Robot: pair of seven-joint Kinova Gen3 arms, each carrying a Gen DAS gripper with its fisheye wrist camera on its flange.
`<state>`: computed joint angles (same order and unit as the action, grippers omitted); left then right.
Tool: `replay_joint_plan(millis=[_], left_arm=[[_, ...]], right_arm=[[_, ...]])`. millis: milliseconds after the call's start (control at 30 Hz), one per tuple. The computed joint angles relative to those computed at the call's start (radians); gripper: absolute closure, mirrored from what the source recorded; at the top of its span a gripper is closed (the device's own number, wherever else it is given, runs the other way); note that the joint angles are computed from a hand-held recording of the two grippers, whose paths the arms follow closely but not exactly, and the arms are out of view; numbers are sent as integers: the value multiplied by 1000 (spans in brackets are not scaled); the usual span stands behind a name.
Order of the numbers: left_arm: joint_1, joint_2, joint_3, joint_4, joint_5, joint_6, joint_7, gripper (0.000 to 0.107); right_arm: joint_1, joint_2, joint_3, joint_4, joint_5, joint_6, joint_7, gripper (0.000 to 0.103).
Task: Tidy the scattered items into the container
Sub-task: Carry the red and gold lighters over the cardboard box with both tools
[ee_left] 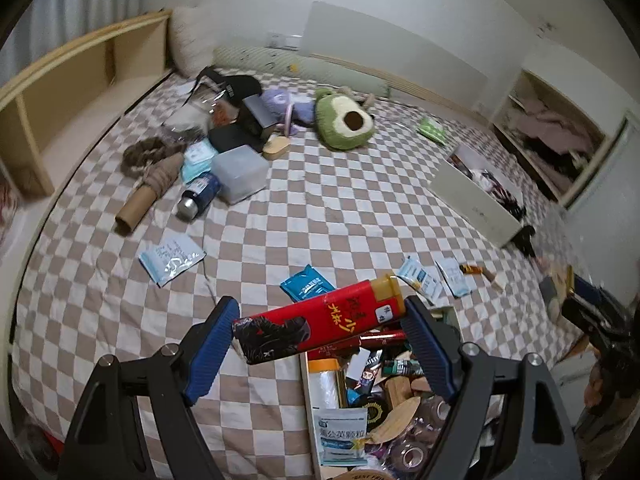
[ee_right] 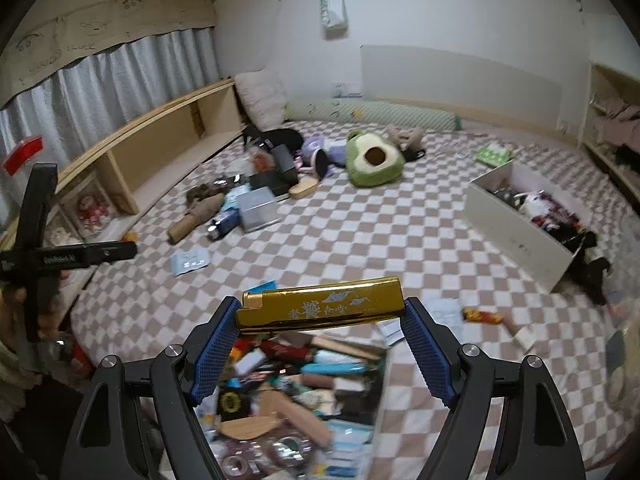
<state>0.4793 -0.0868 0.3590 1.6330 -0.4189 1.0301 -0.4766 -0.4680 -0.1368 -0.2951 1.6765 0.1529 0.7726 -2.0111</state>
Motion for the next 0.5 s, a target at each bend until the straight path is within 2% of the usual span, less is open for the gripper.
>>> replay_joint_plan(millis=[100,167,300,500], left_arm=[[13,3,12,4,-11,-4,-14,24],[22,11,6,9,19,-14,-50,24],[37,33,-4,15,64,-22,-104,24],[68,85,-26,17,103,-40,-162,24]], right_arm=[[-14,17,-6,-9,-15,13,1,22],[-27,40,-8,-21,-21,34,9,22],[-57,92,-12,-45,28,83,-22,22],[-85,164,31,-71,-5,136,12,22]])
